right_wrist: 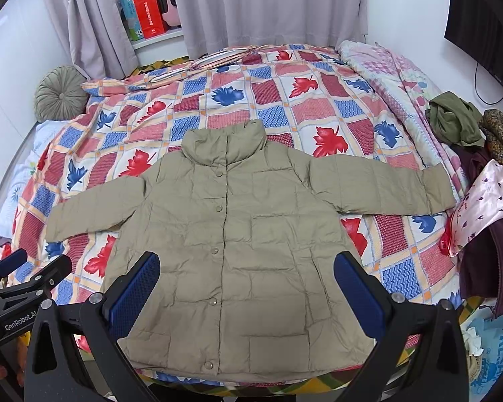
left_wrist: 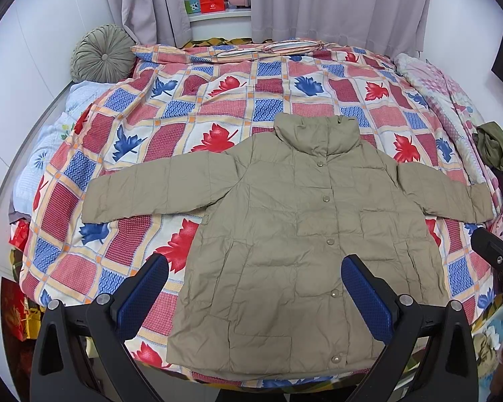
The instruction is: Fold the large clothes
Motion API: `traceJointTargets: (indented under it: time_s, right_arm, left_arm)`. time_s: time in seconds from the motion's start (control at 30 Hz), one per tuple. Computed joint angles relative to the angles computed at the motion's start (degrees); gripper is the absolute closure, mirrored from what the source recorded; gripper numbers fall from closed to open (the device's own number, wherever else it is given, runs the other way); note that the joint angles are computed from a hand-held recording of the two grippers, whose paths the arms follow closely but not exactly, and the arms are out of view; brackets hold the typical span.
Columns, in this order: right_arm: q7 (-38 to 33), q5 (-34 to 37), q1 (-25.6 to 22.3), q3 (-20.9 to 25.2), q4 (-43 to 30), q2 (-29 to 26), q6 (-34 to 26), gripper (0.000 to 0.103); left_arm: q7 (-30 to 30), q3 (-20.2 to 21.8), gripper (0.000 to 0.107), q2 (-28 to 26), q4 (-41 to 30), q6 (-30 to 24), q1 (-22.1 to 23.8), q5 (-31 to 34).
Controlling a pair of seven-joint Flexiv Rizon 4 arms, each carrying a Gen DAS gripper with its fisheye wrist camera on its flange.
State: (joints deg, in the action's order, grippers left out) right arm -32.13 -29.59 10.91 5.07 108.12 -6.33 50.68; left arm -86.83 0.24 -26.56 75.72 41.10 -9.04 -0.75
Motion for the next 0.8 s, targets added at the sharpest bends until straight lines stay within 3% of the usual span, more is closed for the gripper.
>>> traceJointTargets:
  time_s: [0.8]
  right_arm:
    - [0.1,-0.2,-0.1,0.0,0.3,0.1,0.4,0.000]
  left_arm:
    - [-0.1,0.0,0.004,0.0,0.3,0.3,0.0,0.1]
